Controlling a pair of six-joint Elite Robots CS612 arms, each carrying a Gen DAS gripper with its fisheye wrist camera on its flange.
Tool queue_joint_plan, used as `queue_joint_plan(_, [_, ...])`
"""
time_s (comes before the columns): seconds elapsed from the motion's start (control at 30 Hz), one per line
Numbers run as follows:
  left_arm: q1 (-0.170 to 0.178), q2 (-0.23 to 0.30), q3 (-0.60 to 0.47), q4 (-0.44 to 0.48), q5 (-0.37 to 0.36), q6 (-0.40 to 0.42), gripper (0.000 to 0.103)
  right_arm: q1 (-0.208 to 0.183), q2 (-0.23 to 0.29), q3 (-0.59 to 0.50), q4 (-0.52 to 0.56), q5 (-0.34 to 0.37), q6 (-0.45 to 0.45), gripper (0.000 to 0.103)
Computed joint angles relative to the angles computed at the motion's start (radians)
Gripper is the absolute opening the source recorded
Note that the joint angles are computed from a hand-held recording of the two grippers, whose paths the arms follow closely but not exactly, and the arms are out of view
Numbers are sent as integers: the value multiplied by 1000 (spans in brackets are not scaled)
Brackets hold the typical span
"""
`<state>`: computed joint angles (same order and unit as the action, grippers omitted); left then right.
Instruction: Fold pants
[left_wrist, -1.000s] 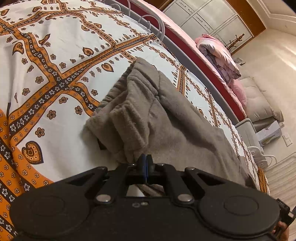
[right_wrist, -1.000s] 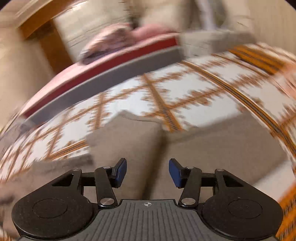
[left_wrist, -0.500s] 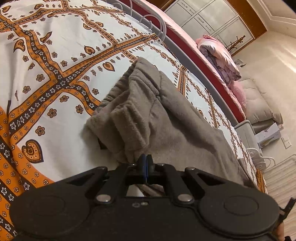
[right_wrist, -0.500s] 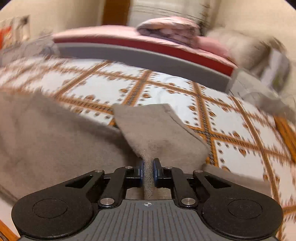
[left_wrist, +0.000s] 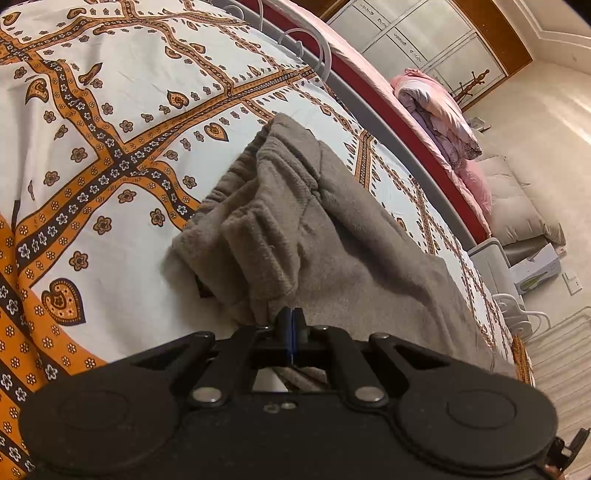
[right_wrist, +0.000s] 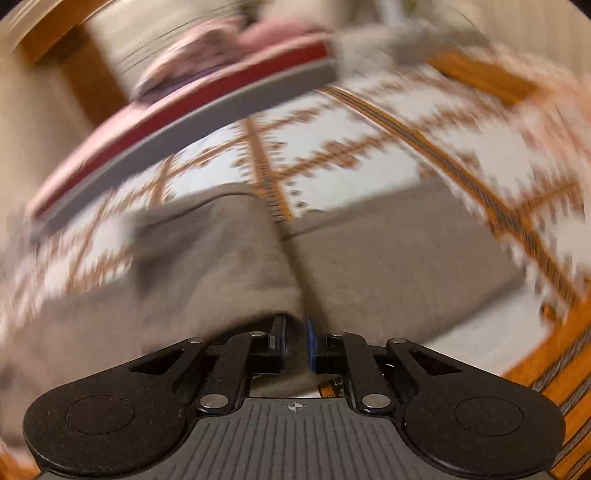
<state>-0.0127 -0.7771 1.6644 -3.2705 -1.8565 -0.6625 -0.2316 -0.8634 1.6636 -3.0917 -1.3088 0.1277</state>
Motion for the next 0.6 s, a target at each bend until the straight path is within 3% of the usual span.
queue_joint_plan(0.13, [-1,-2,0,5,3,4,0,63,2,30,-143,-152,-336,18])
queue_joint_plan(0.23, [-1,-2,-2,10,3,6,0,90,18,46,-229,-162,-517,51])
queue_joint_plan(0.43, [-5,-5,-1,14,17,18,0,131,77,8,-226,-223,-750,51])
queue_joint_plan(0.53, [-4,-6,-3,21,15,22,0,140,105,-19,-227,-262,-810,51])
queue_joint_plan(0.6, [-3,-5,-4,21,10,19,0,137,117,-29,-244,-247,-821,48])
